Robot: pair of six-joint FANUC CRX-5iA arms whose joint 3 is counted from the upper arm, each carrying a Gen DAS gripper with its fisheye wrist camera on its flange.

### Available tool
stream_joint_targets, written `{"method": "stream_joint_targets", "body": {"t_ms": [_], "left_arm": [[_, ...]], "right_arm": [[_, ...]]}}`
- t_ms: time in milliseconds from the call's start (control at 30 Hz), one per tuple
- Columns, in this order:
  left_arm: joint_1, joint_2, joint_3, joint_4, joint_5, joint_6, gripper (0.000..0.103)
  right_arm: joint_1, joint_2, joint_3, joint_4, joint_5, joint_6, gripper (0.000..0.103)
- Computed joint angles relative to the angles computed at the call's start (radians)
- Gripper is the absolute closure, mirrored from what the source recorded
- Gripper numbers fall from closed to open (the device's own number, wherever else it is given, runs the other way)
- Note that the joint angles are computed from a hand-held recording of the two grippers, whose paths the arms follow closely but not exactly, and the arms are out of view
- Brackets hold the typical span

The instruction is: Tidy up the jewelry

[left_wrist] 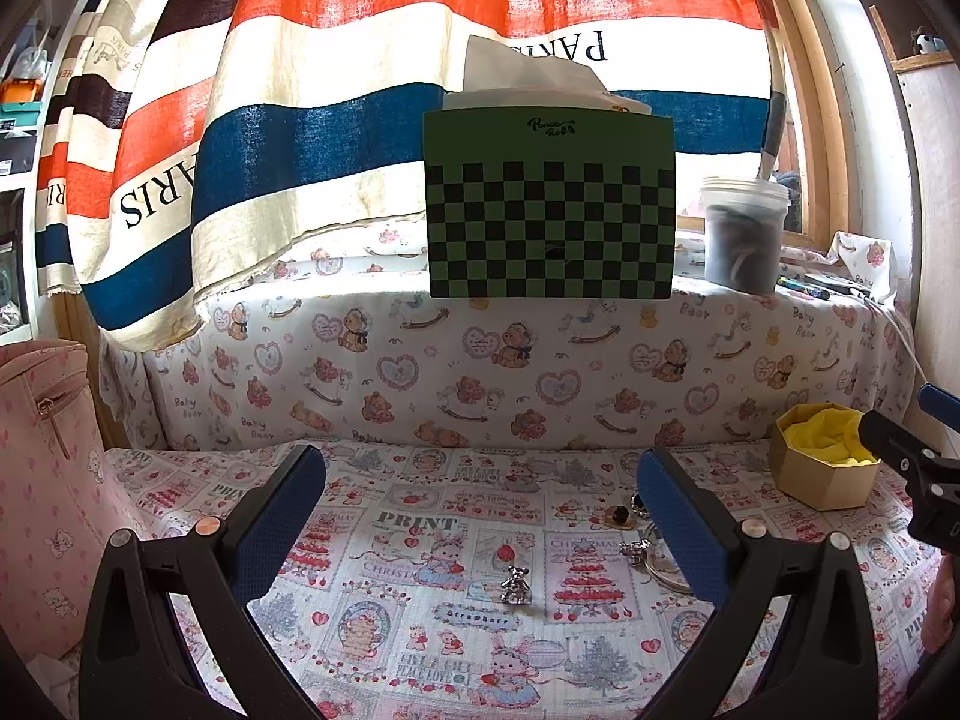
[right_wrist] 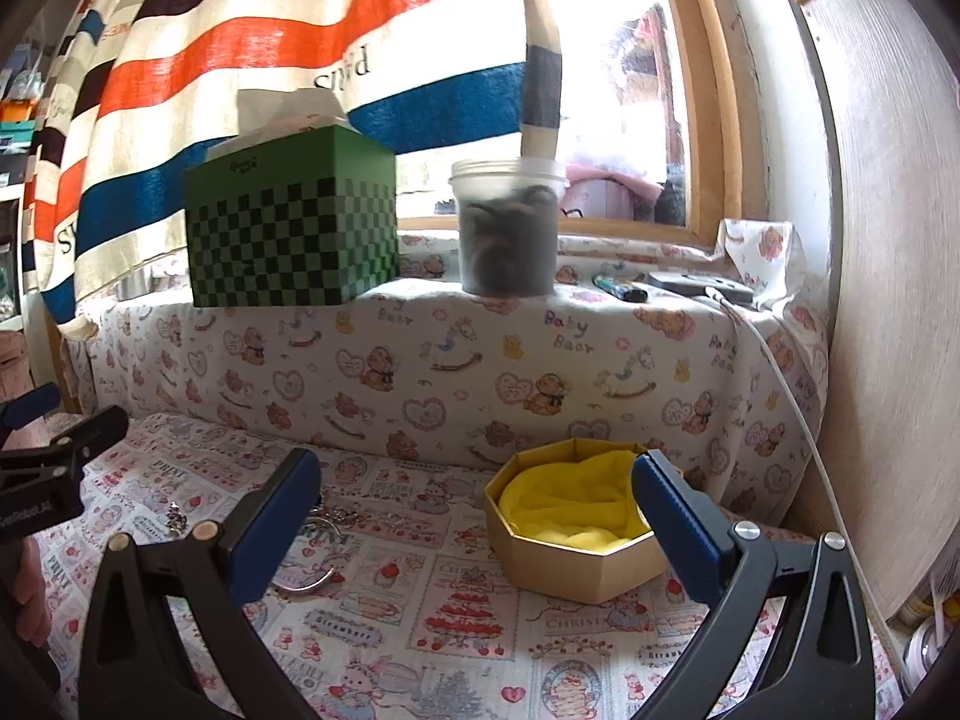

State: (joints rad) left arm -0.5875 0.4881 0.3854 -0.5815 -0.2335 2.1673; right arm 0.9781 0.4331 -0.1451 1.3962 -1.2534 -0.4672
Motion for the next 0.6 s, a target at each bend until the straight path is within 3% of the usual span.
{"method": "stream_joint_targets", "body": {"t_ms": [600], "left_arm": [[0.009, -0.001, -0.014, 0.033, 0.021, -0.035, 0.0]], "right_arm": [[0.001, -0.004, -0.004, -0.002, 0.002, -0.014, 0.0]]}}
